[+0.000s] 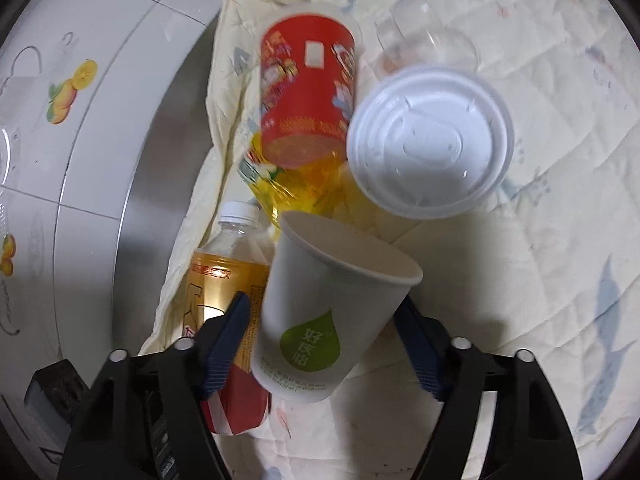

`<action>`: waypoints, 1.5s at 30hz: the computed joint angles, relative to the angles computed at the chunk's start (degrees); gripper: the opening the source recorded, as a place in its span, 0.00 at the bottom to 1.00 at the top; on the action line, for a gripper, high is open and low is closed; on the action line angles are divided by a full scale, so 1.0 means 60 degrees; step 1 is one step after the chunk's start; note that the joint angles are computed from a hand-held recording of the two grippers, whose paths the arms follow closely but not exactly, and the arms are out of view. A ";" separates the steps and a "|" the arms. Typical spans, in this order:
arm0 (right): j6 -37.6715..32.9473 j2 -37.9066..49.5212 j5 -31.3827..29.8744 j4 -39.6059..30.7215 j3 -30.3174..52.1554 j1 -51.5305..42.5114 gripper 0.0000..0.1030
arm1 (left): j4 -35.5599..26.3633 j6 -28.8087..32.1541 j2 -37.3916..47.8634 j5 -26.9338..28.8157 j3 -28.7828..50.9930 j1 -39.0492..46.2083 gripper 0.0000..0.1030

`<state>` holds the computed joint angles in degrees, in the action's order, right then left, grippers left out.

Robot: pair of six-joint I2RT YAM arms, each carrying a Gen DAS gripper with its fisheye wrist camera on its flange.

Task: Collect trash
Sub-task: 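Grasp the white paper cup with the right tool, then carry the paper cup to the green basket with the right tool while the left tool holds the bottle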

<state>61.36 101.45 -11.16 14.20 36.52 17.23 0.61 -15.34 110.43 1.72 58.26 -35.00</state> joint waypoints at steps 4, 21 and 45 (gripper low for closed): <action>-0.0152 0.0027 -0.0196 0.0540 -0.0305 -0.0098 0.62 | -0.0249 -0.0024 0.0056 0.0055 0.0181 0.0040 0.67; -0.2329 -0.2259 -0.0072 -0.0754 -0.1386 -0.0317 0.61 | -0.1279 0.0419 0.0763 -0.0817 0.1392 -0.0413 0.71; -0.4206 -0.5438 0.3059 -0.2978 -0.2845 0.1591 0.61 | -0.0408 -0.0095 -0.0028 -0.1492 0.0164 -0.1480 0.65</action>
